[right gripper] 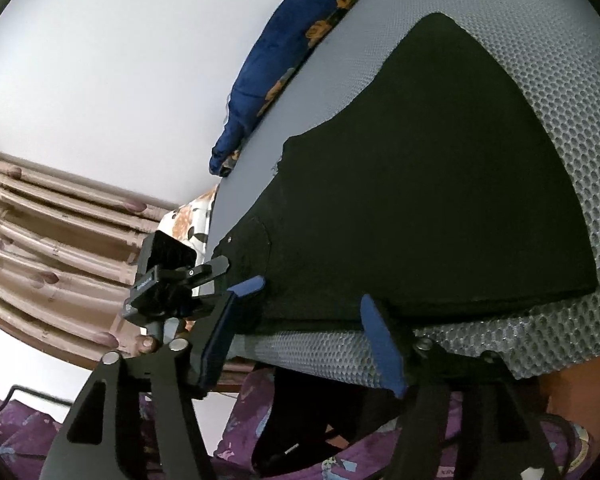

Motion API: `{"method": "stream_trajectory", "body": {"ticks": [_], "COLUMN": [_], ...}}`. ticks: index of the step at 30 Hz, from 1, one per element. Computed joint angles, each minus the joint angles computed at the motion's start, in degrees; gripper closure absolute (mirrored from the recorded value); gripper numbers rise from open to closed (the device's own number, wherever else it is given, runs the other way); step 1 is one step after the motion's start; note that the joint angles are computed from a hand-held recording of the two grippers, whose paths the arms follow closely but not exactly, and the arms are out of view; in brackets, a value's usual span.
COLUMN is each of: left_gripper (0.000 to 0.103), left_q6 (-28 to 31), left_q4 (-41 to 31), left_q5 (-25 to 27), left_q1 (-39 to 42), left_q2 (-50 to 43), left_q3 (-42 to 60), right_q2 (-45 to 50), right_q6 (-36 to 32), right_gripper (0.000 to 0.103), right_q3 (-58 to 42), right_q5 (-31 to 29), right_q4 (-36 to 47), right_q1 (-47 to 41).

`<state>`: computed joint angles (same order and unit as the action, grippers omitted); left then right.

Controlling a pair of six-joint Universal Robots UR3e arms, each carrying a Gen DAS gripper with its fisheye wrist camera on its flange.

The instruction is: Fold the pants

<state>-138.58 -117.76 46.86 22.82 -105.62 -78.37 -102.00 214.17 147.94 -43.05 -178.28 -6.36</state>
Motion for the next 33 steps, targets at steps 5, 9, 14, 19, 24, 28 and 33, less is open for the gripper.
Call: {"method": "stream_trajectory", "body": {"ticks": [5, 9, 14, 19, 24, 28, 33], "left_gripper": [0.035, 0.035, 0.086, 0.098, 0.099, 0.099, 0.093], "left_q6": [-1.29, -0.2, -0.26, 1.06, 2.47, -0.59, -3.63], "left_q4": [6.13, 5.34, 9.53, 10.05, 7.22, 12.16, 22.08], "left_q5": [1.77, 0.67, 2.67, 0.81, -0.19, 1.55, 1.74], "left_q1": [-4.38, -6.85, -9.36, -6.41, -4.59, -4.74, -4.13], "left_q2": [0.89, -0.79, 0.16, 4.68, 8.02, 8.08, 9.98], "left_q3": [-2.2, -0.79, -2.02, -7.05, -8.97, -11.54, -18.57], "right_q2": [-1.03, -0.92, -1.22, -1.41, -1.11, -1.07, -1.68], "right_q6": [-0.37, 0.6, 0.92, 1.05, 1.18, 0.71, 0.28], "right_gripper": [0.039, 0.038, 0.037, 0.036, 0.034, 0.034, 0.033], "right_q3": [0.45, 1.39, 1.5, 1.81, 1.59, 1.14, 0.21], "right_q5": [0.27, 0.98, 0.63, 0.7, 0.75, 0.96, 0.35], "right_q4": [1.14, -0.12, 0.13, 0.56, 0.64, 1.11, 2.81], "right_q1": [-0.27, -1.06, -0.85, -1.3, -1.64, -1.67, -1.26]}}
